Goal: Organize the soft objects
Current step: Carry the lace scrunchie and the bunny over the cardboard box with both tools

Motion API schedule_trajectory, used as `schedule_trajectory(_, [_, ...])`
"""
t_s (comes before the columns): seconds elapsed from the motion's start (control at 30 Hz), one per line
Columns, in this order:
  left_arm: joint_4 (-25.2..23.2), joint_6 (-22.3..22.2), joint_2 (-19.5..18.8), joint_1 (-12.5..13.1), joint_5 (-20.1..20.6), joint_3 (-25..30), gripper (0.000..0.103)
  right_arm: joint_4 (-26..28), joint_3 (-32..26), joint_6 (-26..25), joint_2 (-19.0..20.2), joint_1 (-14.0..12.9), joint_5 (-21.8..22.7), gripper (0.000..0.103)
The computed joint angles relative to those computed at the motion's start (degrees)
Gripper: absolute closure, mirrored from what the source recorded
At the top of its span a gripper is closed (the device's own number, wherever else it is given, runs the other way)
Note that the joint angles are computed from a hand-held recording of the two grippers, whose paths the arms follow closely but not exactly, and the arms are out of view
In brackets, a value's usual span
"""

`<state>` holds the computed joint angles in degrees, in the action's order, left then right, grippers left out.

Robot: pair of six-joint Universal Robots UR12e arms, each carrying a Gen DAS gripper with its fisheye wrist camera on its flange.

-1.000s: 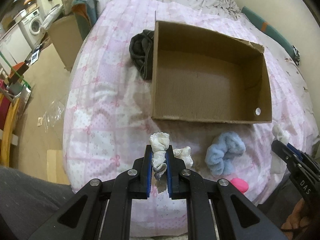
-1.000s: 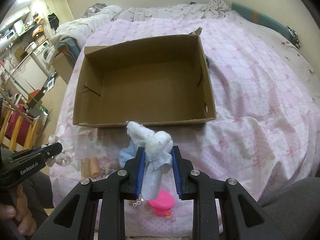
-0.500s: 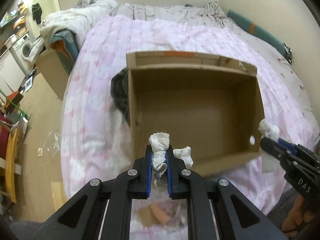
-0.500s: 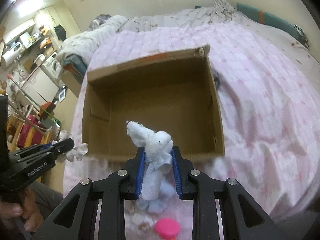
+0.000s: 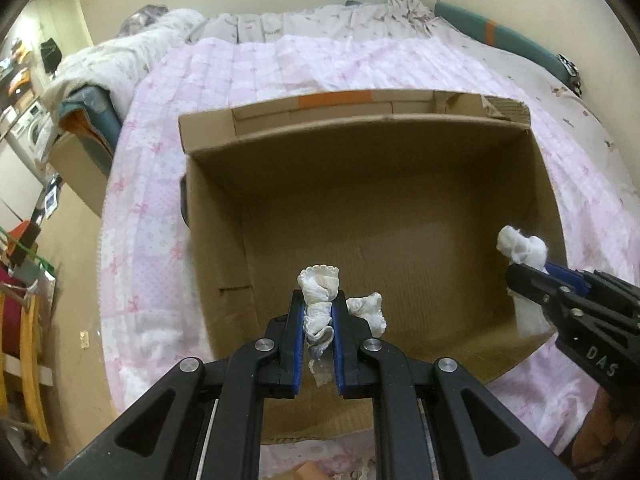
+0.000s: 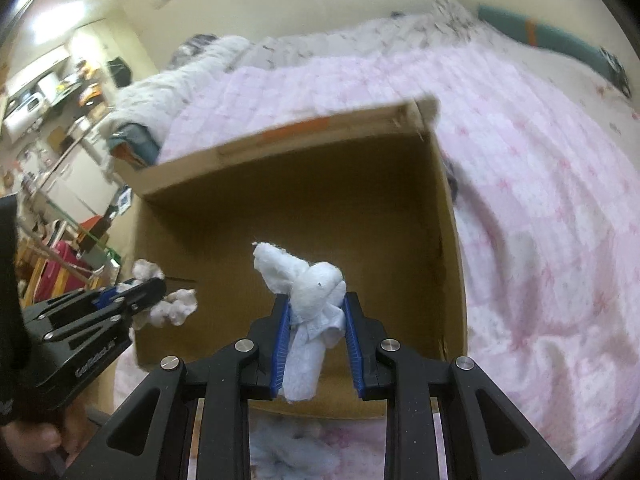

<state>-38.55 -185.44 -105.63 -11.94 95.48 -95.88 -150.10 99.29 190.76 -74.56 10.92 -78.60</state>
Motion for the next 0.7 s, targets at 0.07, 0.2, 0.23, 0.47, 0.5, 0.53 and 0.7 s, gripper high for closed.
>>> schedule_trajectory(0.07, [-1.0,-1.7,-0.2,0.4,-1.6,0.2,0.092,0.6,-0.3,-0.7,0.5,0.2,-1.1,0.076])
schedule_trajectory(0.2, [-0.1,-2.1,-0.3,0.6,-2.2,-0.1,0.092,2.9,-1.0,-0.4,1.2,0.2,-1.3,0.076])
schedule_trajectory(0.23, [0.4,-1.9,-0.3,0.5,-1.9,-0.2,0.092,3.6,-1.2,-0.5,1.4,0.3,-1.4,0.076])
schedule_trajectory(0.47, [1.1,-1.6,-0.1,0.5,-2.3,-0.7,0.092,4.5,-1.6,-1.0,1.7,0.5,-0.7,0.076])
schedule_trajectory(0.5, [1.1,-1.7,-0.1,0.5,-2.4,-0.6,0.092,4.7,-1.6,-1.2,1.7,0.6,-0.7,0.076])
schedule_trajectory(0.53, [1.2,-1.9,0.0,0.5,-2.5,-0.7,0.092,4.8,-1.5,-1.3,1.7,0.5,-0.7,0.076])
schedule_trajectory(0.7, [1.2,-2.3,0.0,0.6,-2.8,-0.9,0.091,5.4,-1.8,-1.2,1.9,0.5,-0.7,0.076])
